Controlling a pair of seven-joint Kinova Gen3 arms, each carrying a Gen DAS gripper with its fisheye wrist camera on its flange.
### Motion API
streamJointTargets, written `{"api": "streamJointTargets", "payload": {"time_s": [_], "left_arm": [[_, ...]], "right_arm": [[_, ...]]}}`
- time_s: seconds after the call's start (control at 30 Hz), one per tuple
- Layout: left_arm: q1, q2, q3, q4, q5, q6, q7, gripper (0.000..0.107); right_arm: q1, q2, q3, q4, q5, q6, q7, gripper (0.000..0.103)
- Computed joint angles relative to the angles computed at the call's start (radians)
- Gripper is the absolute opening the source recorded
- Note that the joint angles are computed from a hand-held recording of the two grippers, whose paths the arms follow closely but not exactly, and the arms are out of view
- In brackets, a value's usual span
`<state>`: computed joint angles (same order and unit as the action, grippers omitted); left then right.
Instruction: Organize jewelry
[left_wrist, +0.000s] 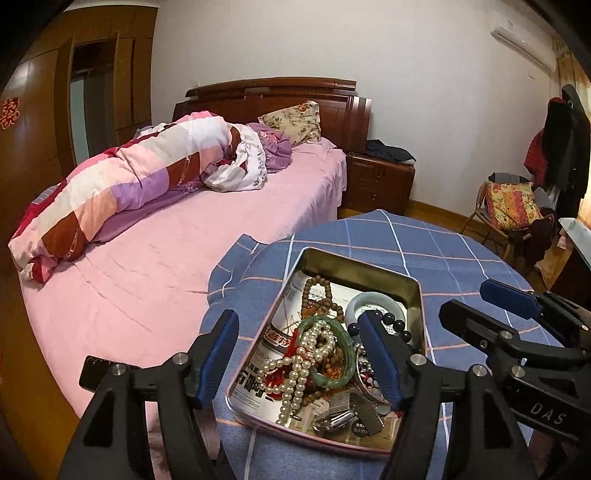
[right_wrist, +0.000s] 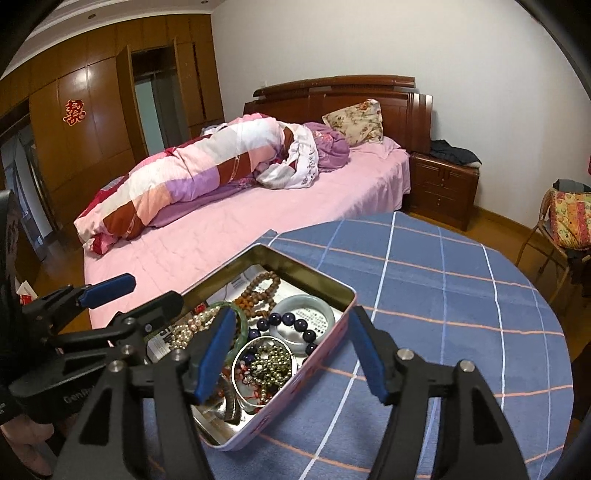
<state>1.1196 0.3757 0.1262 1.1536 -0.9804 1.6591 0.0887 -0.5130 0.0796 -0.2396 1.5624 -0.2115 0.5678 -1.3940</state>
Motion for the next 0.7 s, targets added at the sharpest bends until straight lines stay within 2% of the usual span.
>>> {"api": "streamJointTargets", "payload": {"time_s": [0.7], "left_arm": [[-0.008, -0.002, 0.004, 0.01, 0.011, -0.002, 0.014, 0.068]], "right_arm": [[0.002, 0.003, 0.0, 0.002, -0.007, -0.003, 0.009, 0.07]]}}
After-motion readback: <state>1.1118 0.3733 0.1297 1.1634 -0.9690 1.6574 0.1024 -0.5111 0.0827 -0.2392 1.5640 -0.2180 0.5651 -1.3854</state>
